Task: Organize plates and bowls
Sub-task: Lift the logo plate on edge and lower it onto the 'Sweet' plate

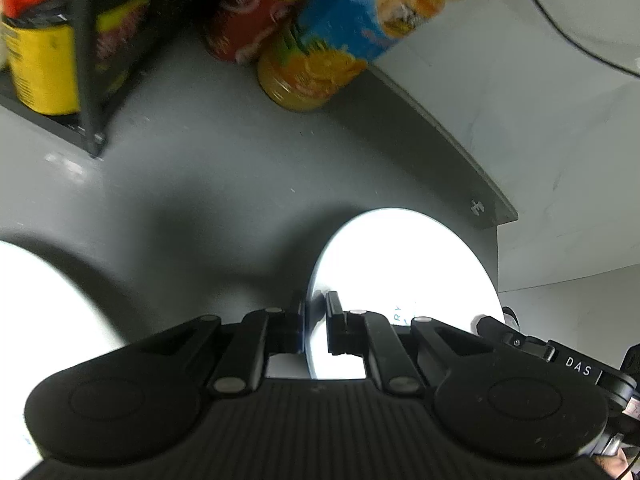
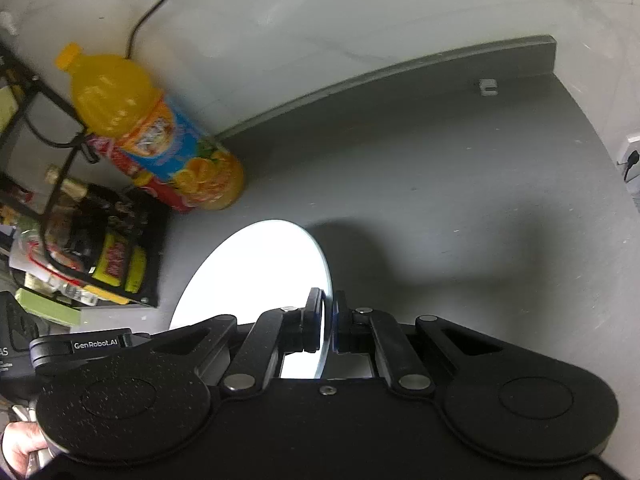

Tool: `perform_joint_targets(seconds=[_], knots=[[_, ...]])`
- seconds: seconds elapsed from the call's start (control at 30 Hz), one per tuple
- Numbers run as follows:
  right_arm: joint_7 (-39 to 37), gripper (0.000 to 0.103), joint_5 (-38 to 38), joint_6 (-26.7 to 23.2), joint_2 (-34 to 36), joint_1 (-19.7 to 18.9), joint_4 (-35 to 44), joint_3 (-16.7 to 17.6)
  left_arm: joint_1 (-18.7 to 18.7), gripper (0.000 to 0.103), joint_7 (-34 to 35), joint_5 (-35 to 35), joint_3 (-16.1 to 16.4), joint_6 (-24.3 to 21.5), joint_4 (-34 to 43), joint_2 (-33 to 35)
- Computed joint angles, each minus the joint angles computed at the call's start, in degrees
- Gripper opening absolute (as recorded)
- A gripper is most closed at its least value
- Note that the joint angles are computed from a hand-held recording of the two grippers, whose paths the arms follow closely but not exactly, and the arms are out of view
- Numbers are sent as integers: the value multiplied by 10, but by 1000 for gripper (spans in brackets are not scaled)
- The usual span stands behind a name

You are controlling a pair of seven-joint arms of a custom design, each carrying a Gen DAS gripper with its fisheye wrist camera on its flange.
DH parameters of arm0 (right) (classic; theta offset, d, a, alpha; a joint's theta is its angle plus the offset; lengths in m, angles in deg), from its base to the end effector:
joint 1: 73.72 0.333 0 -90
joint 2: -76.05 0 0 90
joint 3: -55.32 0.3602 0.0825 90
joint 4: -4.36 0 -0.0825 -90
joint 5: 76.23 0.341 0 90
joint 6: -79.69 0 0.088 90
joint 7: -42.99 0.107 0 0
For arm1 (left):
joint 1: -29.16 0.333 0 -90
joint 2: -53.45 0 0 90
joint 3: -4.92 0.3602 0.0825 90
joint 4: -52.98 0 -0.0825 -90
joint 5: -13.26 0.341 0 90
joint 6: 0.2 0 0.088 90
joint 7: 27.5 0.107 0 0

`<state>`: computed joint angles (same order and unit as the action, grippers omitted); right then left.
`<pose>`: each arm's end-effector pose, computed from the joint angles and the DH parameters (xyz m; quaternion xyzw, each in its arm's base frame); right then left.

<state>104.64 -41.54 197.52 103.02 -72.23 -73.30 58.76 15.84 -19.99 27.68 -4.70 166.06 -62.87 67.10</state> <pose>0.6958 0.0805 0.5367 -0.7772 0.5473 0.0679 0.3029 0.5627 -0.2451 0.4783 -0.8836 0.3418 -0.3200 0.0062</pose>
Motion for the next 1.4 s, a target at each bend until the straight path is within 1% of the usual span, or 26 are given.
perform_joint_targets(seconds=[0.27,0.43,0.57,0.73,0.9,1.17,1.4], knots=[[5,5,27,43,-62,24,-89,6,30,8,50,-36,-12,13,-89,-82],[19,5,46,59,-100,39,-141,5,40,8,98,-82,-15,21,-144,-130],[24,5,55,82,-128,56,-187,5,39,8,154,-132,-10,20,-178,-159],[39,5,63,112,-165,77,-246,5,24,8,228,-200,8,24,-226,-197],[54,5,69,143,-198,95,-301,4,0,8,296,-261,30,25,-264,-224],[85,5,76,179,-236,114,-368,3,-33,8,391,-340,57,17,-297,-241],[100,5,81,210,-267,126,-413,2,-45,8,452,-387,63,17,-312,-252]])
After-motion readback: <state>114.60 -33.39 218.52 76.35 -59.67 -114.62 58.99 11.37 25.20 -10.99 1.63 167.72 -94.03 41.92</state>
